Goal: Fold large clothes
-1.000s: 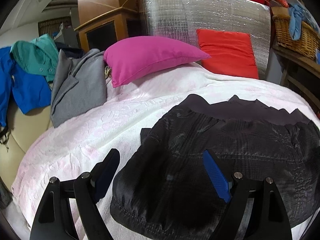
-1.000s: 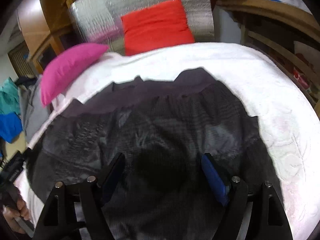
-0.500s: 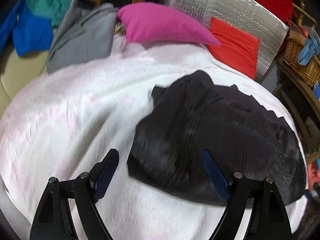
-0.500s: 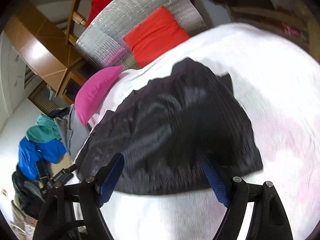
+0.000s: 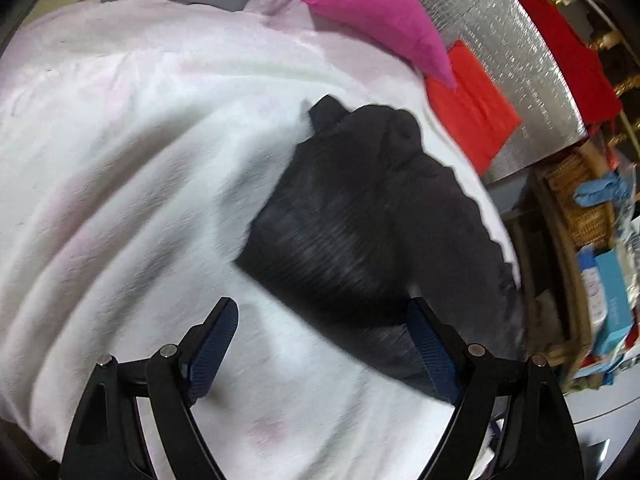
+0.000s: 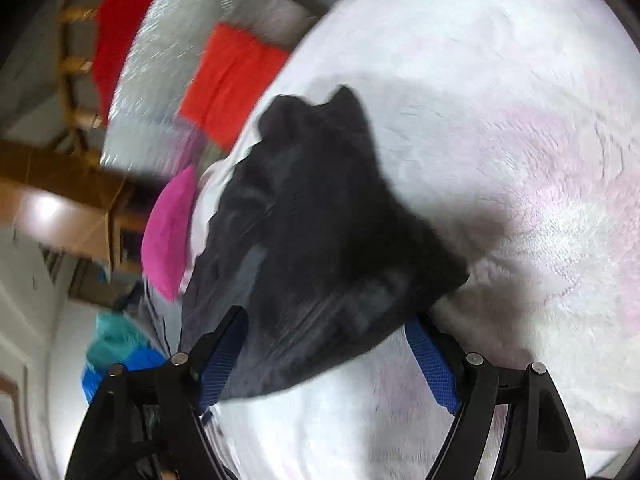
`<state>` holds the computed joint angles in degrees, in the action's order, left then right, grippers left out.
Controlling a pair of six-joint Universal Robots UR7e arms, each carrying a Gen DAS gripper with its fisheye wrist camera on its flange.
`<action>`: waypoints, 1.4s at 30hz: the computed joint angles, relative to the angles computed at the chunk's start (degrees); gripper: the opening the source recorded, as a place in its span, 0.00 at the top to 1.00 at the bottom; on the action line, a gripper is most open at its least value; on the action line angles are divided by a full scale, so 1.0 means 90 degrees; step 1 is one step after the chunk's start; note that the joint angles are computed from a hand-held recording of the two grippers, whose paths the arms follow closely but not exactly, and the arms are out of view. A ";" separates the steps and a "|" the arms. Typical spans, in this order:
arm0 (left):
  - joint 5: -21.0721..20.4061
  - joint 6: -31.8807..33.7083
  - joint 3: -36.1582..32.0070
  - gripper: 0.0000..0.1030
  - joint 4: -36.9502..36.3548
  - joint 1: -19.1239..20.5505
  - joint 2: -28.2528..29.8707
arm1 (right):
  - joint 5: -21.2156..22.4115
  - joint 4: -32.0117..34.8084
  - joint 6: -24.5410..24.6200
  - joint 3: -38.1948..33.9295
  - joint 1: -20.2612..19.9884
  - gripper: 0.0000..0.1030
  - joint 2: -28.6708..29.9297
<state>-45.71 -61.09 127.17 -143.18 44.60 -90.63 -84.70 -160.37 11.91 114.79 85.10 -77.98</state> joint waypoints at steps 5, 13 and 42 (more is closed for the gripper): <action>-0.0469 0.0318 -0.0131 0.16 -0.0851 0.0372 0.0406 | -0.0375 -0.0349 0.0010 -0.0247 0.0168 0.19 0.0327; 0.0190 0.1115 -0.0350 0.41 -0.1475 0.0297 0.1004 | -0.1656 -0.0819 -0.0815 -0.0815 0.0749 0.57 0.0868; 0.0159 0.0763 -0.0348 0.45 -0.1242 0.0404 0.0760 | -0.1573 -0.1159 -0.0265 -0.0979 0.0707 0.62 0.1060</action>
